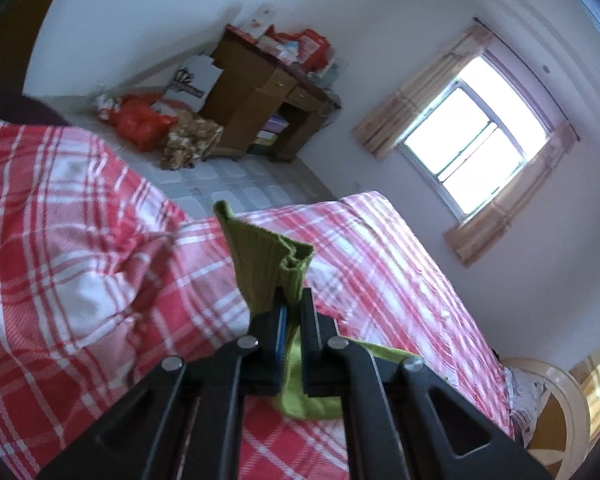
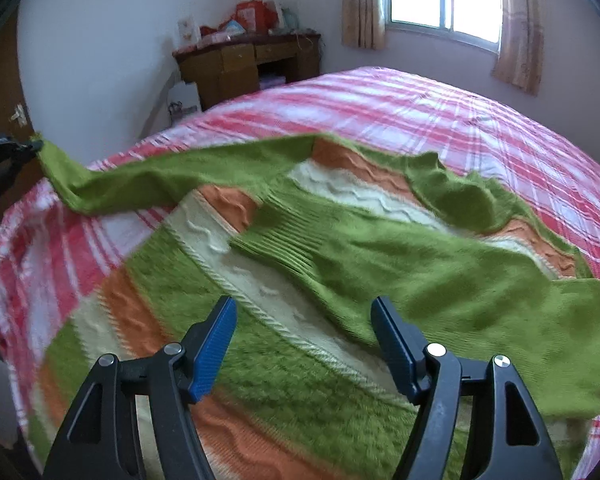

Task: Fold small clothes
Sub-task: 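Lift the sleeve with the left tool and carry it across the sweater body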

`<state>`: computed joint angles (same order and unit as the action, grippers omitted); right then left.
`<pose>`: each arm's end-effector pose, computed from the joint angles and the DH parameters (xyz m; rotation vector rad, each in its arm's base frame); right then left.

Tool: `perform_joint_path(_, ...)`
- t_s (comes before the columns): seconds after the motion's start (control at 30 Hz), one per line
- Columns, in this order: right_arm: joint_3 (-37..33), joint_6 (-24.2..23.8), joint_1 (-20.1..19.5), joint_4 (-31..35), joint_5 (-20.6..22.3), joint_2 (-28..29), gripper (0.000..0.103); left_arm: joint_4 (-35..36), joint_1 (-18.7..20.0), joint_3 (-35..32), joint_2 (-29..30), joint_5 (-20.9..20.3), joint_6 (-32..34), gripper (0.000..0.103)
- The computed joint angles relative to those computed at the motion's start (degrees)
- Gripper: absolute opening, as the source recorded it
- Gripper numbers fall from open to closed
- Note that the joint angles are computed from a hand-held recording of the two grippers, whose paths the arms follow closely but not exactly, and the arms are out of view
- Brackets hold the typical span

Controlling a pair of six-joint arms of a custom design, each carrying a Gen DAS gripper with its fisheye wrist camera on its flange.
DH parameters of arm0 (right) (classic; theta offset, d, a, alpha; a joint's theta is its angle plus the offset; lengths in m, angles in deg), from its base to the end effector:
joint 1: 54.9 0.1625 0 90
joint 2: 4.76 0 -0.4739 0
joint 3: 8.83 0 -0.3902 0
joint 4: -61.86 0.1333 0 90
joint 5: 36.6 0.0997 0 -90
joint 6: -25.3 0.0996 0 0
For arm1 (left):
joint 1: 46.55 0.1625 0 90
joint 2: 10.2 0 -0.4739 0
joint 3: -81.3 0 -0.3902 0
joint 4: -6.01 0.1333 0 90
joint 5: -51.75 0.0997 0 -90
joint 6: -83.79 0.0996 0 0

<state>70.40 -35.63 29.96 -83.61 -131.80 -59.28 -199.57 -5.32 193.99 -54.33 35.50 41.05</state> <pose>0.0552 -0.7740 0.3510 1.2426 -2.4200 0.5599 -0.2787 -0.5486 0.1832 -0.5742 2.1343 -1.7669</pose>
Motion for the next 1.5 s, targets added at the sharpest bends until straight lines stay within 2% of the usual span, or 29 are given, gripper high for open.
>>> perform_joint_path(0.17,1.6,-1.5,0.2,0.2,1.3,-3.3,0.07,-4.3,-0.7,-2.9,1.0,-0.9,7.0,0.005)
perform_joint_path(0.33,3.5,-1.6,-1.4,1.9,2.6,-6.4,0.07,-8.9,-1.3,-7.1,2.2,-3.2,15.5,0.005)
perform_joint_path(0.47,4.5,-0.7,-2.8,2.0,0.9,-7.1,0.07,-8.5,-1.6,-12.1,3.5,-5.3,21.8,0.005)
perform_joint_path(0.6,5.0,0.6,-4.3,3.3,1.4,-8.1,0.07,-8.4,-2.0,-16.7,5.4,-6.8,26.3,0.005)
perform_joint_path(0.8,5.5,3.0,-5.3,4.0,0.8,-8.9,0.07,-4.4,-2.0,-21.9,7.8,-10.4,28.0,0.005)
perform_joint_path(1.03,8.5,0.3,-5.6,0.7,-1.6,-10.3,0.07,2.4,-2.0,-27.8,10.8,-13.7,27.2,0.005)
perform_joint_path(1.13,8.8,0.9,-6.4,2.2,-0.4,-11.2,0.07,5.6,-2.1,-30.6,12.0,-14.6,27.3,0.005)
perform_joint_path(1.3,10.2,0.0,-7.2,0.4,-0.4,-11.6,0.07,8.1,-2.5,-35.7,14.5,-15.0,30.3,0.005)
perform_joint_path(1.5,10.1,-0.7,-7.9,1.9,0.9,-11.5,0.07,12.7,-2.8,-43.3,18.8,-17.0,33.8,0.005)
